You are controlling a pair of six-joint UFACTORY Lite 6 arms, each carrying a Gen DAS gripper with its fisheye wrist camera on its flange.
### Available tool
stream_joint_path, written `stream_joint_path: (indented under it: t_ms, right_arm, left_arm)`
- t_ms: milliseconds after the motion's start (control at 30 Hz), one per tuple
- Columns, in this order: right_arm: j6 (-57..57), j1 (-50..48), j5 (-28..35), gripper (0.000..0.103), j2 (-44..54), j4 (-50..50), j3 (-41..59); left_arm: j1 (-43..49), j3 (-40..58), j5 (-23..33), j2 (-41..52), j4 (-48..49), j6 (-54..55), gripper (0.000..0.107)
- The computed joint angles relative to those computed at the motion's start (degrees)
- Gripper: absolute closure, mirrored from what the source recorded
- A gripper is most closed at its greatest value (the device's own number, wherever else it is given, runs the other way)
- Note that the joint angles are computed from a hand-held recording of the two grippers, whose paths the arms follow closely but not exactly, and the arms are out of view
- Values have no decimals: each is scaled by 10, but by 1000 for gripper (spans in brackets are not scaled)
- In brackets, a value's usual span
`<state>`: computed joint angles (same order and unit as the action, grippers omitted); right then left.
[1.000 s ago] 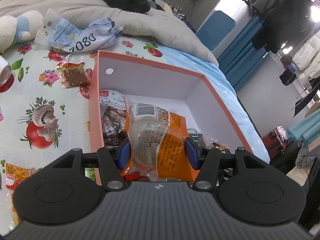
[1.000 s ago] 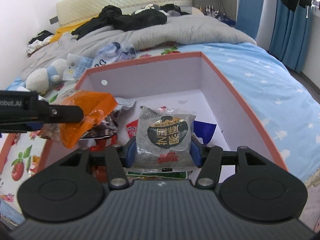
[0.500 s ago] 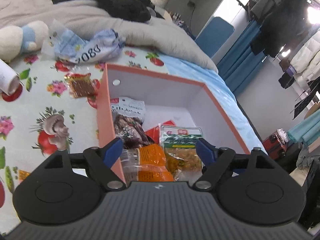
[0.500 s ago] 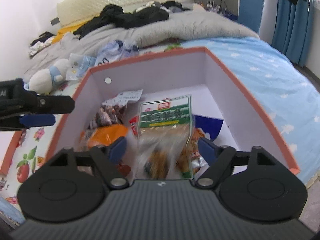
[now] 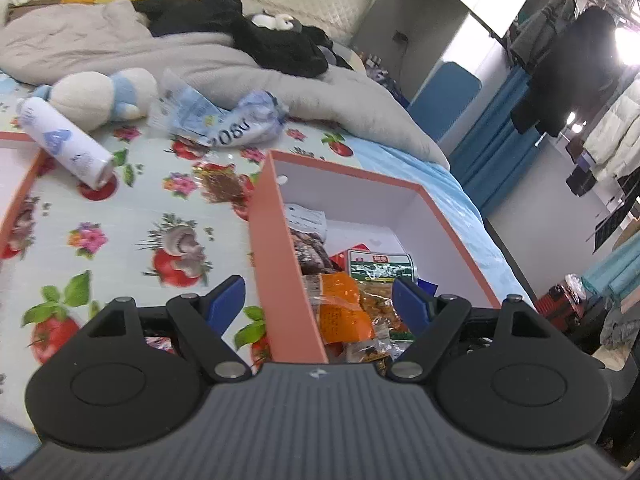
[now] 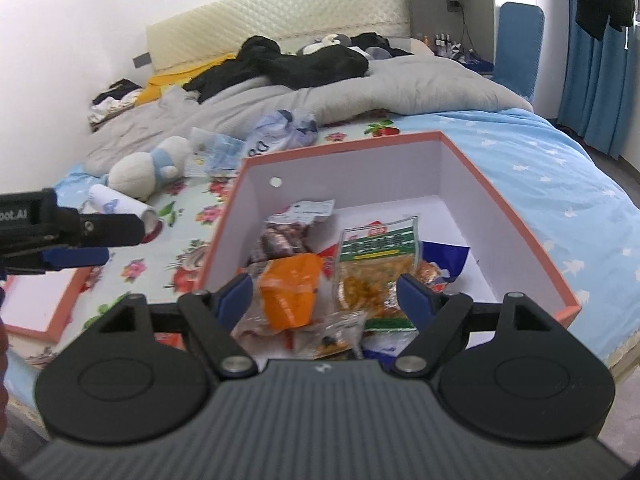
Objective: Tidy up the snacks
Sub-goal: 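Lower both packets into the pink box and open both tools, then withdraw both tools from the pink box toward the red-label packet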
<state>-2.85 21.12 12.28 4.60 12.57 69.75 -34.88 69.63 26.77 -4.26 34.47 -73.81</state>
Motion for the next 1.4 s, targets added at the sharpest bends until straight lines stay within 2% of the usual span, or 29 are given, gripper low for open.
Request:
stream_joint_path:
  t_ms: [367,500,733,1000,1133,1267,1400]
  right_arm:
    - [290,87,19,22,-129,-252,-73]
    - [345,121,28,22,-149,-288,-90]
    - [525,191,54,22,-176,-453,-104]
    - [590,227,56,22,-175,-500,-109]
    - [609,238,52,22,-164,-510,-109]
    - [631,237,49,22,-157,-528,-113]
    - [641,229,43,22,-145,-535,-114]
  left_arm:
    - [-88,-121,127,-192,56,-71,23]
    - [-96,-148,150,-229,35,-58,23]
    - [-151,-170,214,-285,56,-84,23]
    - [-174,-213,258,-344,44,-95,22]
    - [-140,-246,240,-365,21,-78,17]
    - [-45,-284,152,-341,-39,8,13]
    - [40,-303,53,-254,-86,103,12]
